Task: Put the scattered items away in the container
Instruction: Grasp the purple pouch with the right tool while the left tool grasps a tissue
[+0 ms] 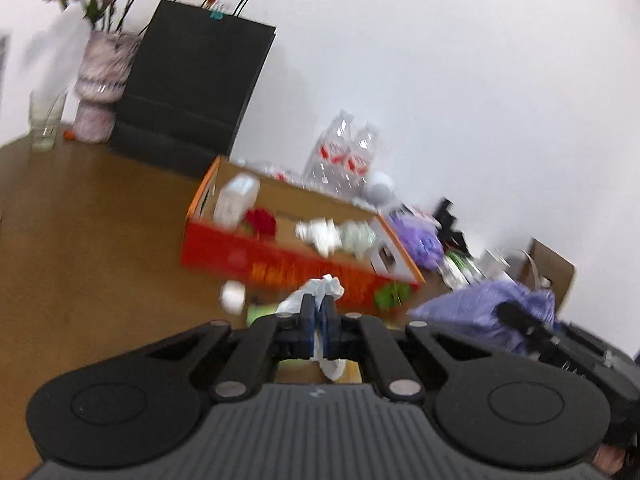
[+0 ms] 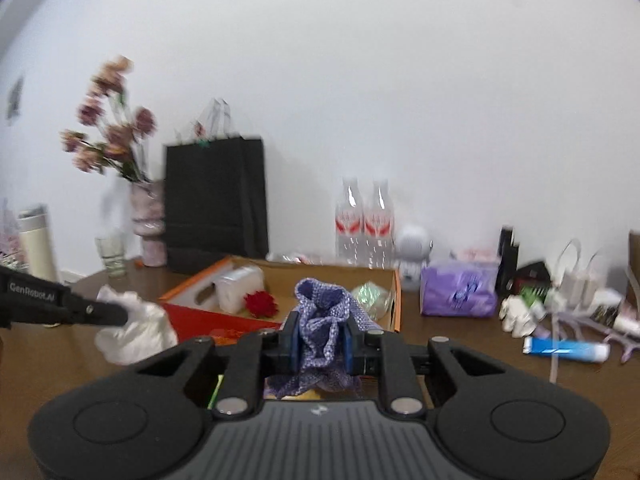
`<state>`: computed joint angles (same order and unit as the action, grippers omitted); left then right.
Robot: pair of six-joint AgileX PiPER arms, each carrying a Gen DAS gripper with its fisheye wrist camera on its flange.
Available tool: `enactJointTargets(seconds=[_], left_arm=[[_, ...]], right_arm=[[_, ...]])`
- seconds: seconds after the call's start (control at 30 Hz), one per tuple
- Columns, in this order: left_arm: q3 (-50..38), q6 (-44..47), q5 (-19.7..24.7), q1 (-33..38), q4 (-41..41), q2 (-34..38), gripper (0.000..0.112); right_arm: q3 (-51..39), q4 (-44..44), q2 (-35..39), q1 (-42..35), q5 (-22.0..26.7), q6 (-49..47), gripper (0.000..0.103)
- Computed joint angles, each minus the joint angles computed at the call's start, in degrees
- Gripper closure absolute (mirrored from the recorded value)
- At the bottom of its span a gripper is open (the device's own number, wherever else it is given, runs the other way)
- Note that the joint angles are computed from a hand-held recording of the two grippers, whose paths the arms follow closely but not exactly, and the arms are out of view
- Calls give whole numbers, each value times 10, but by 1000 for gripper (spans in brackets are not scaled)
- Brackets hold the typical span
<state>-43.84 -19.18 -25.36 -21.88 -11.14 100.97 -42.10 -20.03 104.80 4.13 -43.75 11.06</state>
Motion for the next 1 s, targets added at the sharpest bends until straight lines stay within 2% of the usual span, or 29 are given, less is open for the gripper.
enactJointTargets(seconds=[0.07,0.13,0.23,0.27,0.33,0.4,0.43,0.47,0.57,0.63,0.67,0.73,0.8,0.83,0.9,1.0], left_arm=[[69,-36,-31,-6,32,-11,108],[123,-65,-73,-13,54,2,108],[167,-142,-114,-11,117,32,108],[175,-141,-119,-18,114,39,108],[185,-89,-133,-44,48,49,105],[187,-28,-135,-70,-18,43,91],[184,6,-129,-79,-39,36,69],[185,51,-133,-95,-73,30,52],[184,192,-171,-154,-190,28,41],[176,212,-175,-170,-190,31,37],[167,225,-178,-180,-201,37,37],[141,304,-186,-213,-288,48,36],[122,383,-206,-240,-370,56,36],[119,398,-217,-246,-385,57,36],[132,382,-213,-238,-357,45,36],[137,346,-184,-217,-298,49,37]], right_arm=[[86,-34,-31,-17,-57,-6,84],[150,-78,-39,-28,-91,-2,84],[216,-23,-14,15,-122,-101,84],[229,1,0,32,-136,-119,84],[246,12,22,42,-166,-99,82],[249,33,24,60,-140,-96,72],[248,44,20,69,-113,-99,66],[252,45,19,69,-104,-92,61],[288,15,26,38,-161,-63,50],[299,-2,18,21,-178,-53,43],[296,4,12,27,-173,-53,39],[276,46,3,60,-146,-64,38],[240,106,-4,101,-91,-89,38],[222,128,-3,114,-69,-101,38],[187,141,5,124,-33,-105,38],[151,132,25,127,5,-99,42]])
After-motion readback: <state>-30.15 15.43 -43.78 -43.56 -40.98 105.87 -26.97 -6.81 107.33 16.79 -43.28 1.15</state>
